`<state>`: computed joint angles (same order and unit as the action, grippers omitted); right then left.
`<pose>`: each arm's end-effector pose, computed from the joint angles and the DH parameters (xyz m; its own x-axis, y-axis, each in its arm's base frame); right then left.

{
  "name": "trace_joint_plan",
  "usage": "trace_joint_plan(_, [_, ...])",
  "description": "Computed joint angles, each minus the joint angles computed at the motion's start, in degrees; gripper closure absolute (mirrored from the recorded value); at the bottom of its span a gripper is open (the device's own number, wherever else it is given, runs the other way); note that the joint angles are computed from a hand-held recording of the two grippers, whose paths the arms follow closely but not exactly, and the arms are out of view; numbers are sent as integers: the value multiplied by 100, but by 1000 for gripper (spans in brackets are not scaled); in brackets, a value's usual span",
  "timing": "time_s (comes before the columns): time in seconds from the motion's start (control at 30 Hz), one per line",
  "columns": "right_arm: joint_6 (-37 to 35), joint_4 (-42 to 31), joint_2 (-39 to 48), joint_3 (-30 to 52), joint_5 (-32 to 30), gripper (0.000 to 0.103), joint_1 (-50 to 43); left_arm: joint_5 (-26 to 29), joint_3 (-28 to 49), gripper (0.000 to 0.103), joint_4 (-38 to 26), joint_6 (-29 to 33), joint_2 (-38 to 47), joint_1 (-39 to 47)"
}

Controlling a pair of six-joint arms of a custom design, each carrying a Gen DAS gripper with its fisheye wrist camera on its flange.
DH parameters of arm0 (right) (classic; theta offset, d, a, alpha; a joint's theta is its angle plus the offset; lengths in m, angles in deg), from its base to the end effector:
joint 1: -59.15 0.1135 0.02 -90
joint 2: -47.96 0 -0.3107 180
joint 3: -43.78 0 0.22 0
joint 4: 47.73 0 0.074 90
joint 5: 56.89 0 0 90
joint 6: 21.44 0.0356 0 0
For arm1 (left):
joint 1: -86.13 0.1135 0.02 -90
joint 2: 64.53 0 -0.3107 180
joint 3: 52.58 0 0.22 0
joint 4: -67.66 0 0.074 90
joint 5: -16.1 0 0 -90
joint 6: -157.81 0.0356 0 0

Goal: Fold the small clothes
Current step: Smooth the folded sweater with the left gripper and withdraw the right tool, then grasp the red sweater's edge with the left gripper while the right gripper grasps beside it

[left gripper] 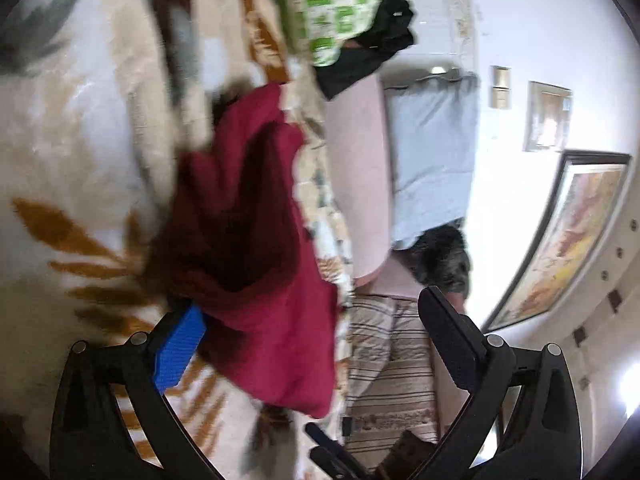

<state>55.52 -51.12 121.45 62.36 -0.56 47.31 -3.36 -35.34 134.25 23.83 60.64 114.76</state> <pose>0.1143 -0.0038 0.1432 -0.7854 -0.0272 -0.6184 -0.2993 0.8912 0.3410 0.1879 0.0643 0.1015 -0.7378 -0.6663 -0.1078 -0.0703 0.2347 -0.9695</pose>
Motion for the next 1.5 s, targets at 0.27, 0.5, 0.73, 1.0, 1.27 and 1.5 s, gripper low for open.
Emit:
trace_joint_plan(0.27, [297,316,-89,-119,461,33,709,-1042,625,10,-3044,1479,-1652,-491])
trace_joint_plan(0.5, [230,111,-346,-66,415,33,581,-2506,605,35,-3567,2005,-1995,-987])
trace_joint_plan(0.73, [641,-1046,-588,1224,124,33,818,-3084,315,63,-3000,1823,-1910,-1124])
trace_joint_plan(1.0, [2767,-1865,2423,4654,-941,21,2374,-5461,-10,90,-3317,2244,-3020,-2632])
trace_joint_plan(1.27, [3102,-4270,4838,8033,-106,21,3347,-7009,-47,91,-3161,2350,-2988,-4016])
trace_joint_plan(1.5, [2558,-6418,6031,10529,1426,21,4069,-7306,-19,91,-3325,2385,-3044,-4273])
